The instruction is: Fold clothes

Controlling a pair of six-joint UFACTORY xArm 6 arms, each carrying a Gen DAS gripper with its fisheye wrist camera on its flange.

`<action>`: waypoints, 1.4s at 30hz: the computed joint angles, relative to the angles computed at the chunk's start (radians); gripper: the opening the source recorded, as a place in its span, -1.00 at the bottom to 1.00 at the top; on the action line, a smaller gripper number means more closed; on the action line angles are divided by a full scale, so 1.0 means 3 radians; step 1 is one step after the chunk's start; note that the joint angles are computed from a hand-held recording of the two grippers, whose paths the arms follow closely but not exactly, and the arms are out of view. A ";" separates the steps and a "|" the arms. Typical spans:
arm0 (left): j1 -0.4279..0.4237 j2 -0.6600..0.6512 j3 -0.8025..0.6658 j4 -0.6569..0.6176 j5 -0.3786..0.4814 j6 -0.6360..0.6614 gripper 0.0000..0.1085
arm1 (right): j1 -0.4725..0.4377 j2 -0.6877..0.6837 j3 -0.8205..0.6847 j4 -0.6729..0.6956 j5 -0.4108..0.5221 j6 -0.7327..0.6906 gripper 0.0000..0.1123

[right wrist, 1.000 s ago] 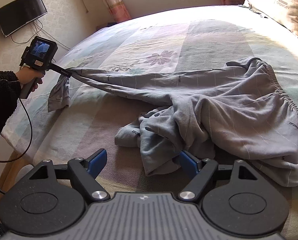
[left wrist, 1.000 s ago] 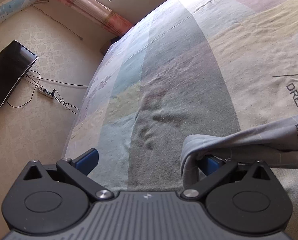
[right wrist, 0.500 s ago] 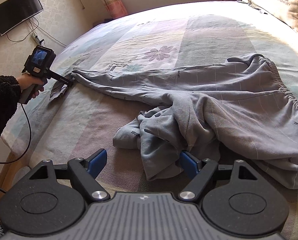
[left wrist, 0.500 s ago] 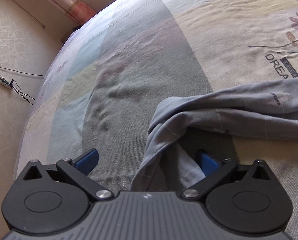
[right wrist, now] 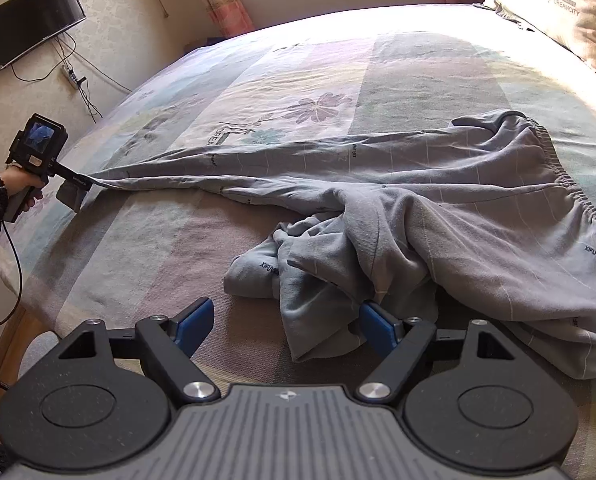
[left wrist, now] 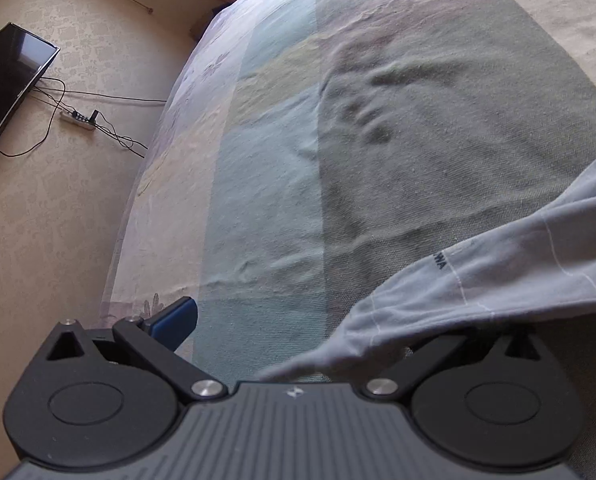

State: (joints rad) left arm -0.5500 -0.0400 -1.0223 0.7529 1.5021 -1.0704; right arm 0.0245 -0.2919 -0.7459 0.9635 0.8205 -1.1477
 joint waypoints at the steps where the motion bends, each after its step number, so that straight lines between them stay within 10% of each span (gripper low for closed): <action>1: -0.0022 -0.0048 0.0055 -0.0003 -0.0003 -0.0006 0.89 | -0.0001 -0.0009 0.0004 0.0009 0.0005 -0.0007 0.49; 26: -0.0339 -0.0357 0.0855 0.1512 -0.0714 -0.0683 0.89 | 0.0449 -0.0124 0.0076 -0.0175 -0.0266 0.0254 0.49; 39: -0.0060 -0.0824 0.1172 0.1976 -0.1372 -0.0721 0.89 | 0.1723 0.0864 -0.0824 -0.0525 -0.0970 -0.0179 0.48; 42: -0.0088 -0.0918 0.1272 0.2021 -0.1411 -0.0791 0.89 | 0.1937 0.1367 -0.1316 -0.0448 -0.1053 -0.0337 0.16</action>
